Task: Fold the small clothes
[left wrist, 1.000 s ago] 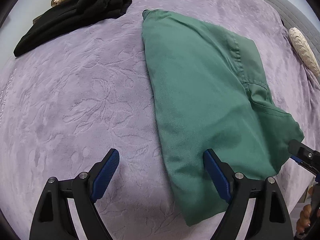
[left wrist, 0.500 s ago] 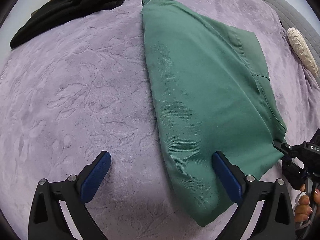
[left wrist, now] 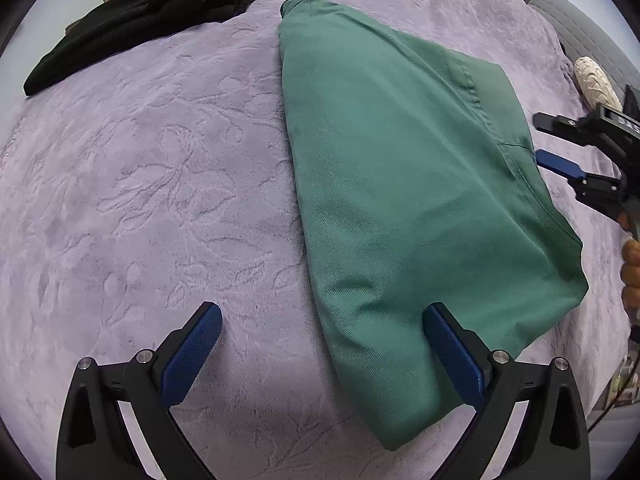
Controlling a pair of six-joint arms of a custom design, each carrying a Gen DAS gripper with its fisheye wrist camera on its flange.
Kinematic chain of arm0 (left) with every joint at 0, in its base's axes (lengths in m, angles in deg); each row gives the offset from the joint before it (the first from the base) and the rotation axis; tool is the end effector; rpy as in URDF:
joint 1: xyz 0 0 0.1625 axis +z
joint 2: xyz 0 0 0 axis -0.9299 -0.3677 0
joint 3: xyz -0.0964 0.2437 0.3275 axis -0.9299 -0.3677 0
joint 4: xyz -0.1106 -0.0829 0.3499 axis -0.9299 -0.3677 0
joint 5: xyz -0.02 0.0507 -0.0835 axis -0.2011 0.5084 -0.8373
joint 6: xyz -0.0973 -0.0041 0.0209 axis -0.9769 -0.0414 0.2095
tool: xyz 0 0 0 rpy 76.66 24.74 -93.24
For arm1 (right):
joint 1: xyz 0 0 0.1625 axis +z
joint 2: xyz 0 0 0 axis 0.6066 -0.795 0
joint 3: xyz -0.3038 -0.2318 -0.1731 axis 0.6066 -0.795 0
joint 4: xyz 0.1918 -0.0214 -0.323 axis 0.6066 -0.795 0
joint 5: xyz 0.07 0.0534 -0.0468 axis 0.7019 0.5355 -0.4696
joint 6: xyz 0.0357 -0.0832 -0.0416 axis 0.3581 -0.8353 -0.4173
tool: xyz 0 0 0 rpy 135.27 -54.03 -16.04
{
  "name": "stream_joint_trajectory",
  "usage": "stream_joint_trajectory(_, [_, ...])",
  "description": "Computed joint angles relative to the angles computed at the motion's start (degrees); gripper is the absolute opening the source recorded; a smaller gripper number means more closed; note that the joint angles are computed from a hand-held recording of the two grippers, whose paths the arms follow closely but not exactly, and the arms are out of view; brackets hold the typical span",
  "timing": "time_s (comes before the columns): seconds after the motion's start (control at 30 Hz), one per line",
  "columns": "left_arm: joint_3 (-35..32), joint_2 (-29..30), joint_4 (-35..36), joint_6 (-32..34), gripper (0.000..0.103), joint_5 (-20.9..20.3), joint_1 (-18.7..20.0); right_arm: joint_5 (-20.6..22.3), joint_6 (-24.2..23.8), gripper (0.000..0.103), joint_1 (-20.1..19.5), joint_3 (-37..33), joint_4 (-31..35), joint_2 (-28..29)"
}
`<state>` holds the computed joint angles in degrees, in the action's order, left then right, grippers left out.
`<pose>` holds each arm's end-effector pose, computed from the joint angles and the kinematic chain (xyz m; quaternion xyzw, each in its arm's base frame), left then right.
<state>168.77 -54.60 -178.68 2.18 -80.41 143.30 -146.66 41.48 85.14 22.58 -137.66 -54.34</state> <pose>0.0940 -0.3663 0.3855 0.1735 0.9432 -0.0813 0.2714 0.3605 -0.4062 -0.0297 -0.1459 -0.9477 0.2671 0.0963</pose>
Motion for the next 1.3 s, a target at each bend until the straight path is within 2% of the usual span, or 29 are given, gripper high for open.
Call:
stream_joint_trajectory(0.03, [0.09,-0.03,-0.09,-0.2,0.101,-0.06,0.04,0.44,-0.83,0.005,-0.41,-0.66,1.32,0.23])
stream_joint_trajectory(0.1, [0.32,-0.12,-0.56,-0.17,0.101,-0.19,0.2,-2.59,-2.77,0.005,-0.01,-2.94,5.82,0.56])
stream_joint_trajectory(0.17, [0.73,-0.1,-1.49,0.27,0.101,-0.43,0.38,-5.59,-5.33,0.005,-0.35,-3.5,7.15,0.88])
stream_joint_trajectory(0.2, [0.96,-0.12,-1.93,0.53,0.101,-0.64,0.53,-6.11,-5.08,0.004,-1.17,-3.36,7.53,0.86])
stream_joint_trajectory(0.3, [1.41,-0.42,-2.75,1.38,0.102,-1.21,1.31,-4.09,-2.78,0.002,-4.35,-0.88,4.05,0.33])
stream_joint_trajectory(0.37, [1.46,-0.6,-2.5,1.2,0.102,-0.93,1.15,-4.0,-1.54,0.002,-4.39,0.43,1.9,-0.27])
stream_joint_trajectory(0.47, [1.42,-1.12,-1.68,1.24,0.102,-0.15,0.46,-6.62,2.36,0.006,-2.25,1.54,5.32,-2.55])
stream_joint_trajectory(0.57, [0.6,-1.1,0.28,0.01,0.102,0.02,-0.18,-6.63,2.5,0.008,1.43,2.76,5.57,-4.57])
stream_joint_trajectory(0.73, [0.83,-1.52,1.06,-0.77,0.102,1.16,-1.03,-2.51,0.83,0.008,7.66,1.18,8.73,-4.13])
stream_joint_trajectory(0.83, [0.83,-1.46,1.62,-1.43,0.102,1.63,-1.26,-1.73,1.23,0.008,9.24,0.25,12.63,-2.82])
stream_joint_trajectory(0.9, [0.94,-1.43,1.82,-1.61,0.102,2.14,-1.56,-2.07,3.54,0.008,9.28,0.27,16.69,-2.1])
stream_joint_trajectory(1.0, [1.15,-1.25,1.68,-1.86,0.102,2.34,-2.0,-0.93,6.71,0.004,7.48,4.21,14.57,-1.7])
stream_joint_trajectory(1.13, [1.12,-0.73,1.21,-1.78,0.102,2.2,-1.73,1.29,10.13,0.001,6.1,10.11,6.55,-2.04])
stream_joint_trajectory(1.3, [1.08,-0.62,1.35,-2.73,0.102,2.24,-1.64,0.69,12.92,0.003,6.87,11.25,8.57,-3.55])
